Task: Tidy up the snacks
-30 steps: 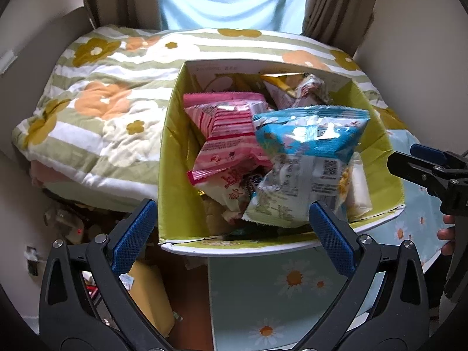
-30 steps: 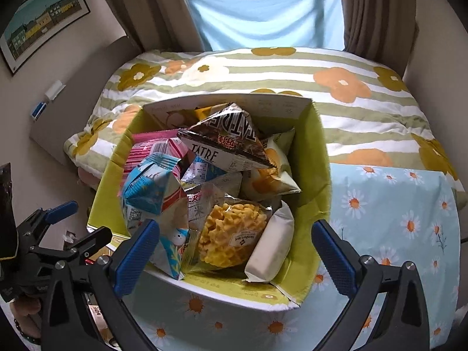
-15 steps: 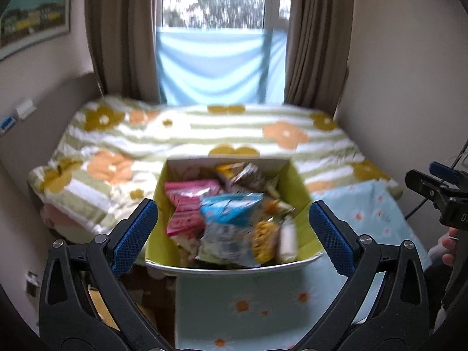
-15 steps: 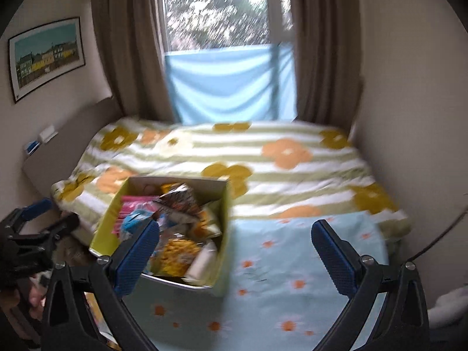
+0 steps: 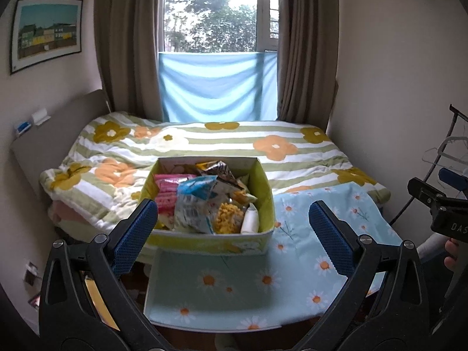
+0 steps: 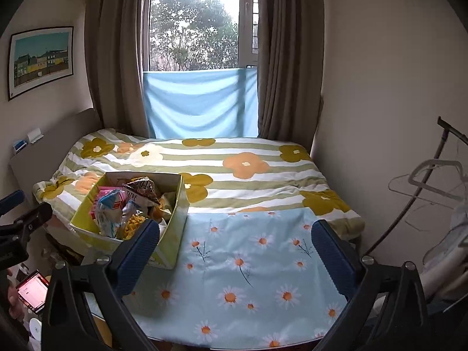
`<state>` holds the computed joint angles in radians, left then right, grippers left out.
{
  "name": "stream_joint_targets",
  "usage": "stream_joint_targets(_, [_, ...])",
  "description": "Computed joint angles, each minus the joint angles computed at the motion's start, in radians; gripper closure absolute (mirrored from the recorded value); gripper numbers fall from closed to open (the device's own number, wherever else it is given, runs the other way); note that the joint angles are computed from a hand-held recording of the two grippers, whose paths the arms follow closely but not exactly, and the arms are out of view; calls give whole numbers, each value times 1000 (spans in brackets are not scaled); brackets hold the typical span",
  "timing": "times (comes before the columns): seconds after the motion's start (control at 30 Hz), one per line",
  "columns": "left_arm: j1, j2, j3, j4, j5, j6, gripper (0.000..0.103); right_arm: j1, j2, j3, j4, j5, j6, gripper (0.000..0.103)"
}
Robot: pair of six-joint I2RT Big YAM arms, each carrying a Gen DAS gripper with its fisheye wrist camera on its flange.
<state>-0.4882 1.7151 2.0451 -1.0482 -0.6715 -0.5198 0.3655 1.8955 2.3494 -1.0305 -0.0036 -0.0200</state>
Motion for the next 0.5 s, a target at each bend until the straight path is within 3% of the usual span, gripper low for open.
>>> stream_joint_targets(0.17, [-30, -15, -15, -3, -37, -22, 0, -7, -64, -110, 63, -23, -6, 0])
stream_joint_targets(0.5, [-47, -15, -2, -17, -66, -15, 0, -12, -91, -153, 86, -37, 4, 0])
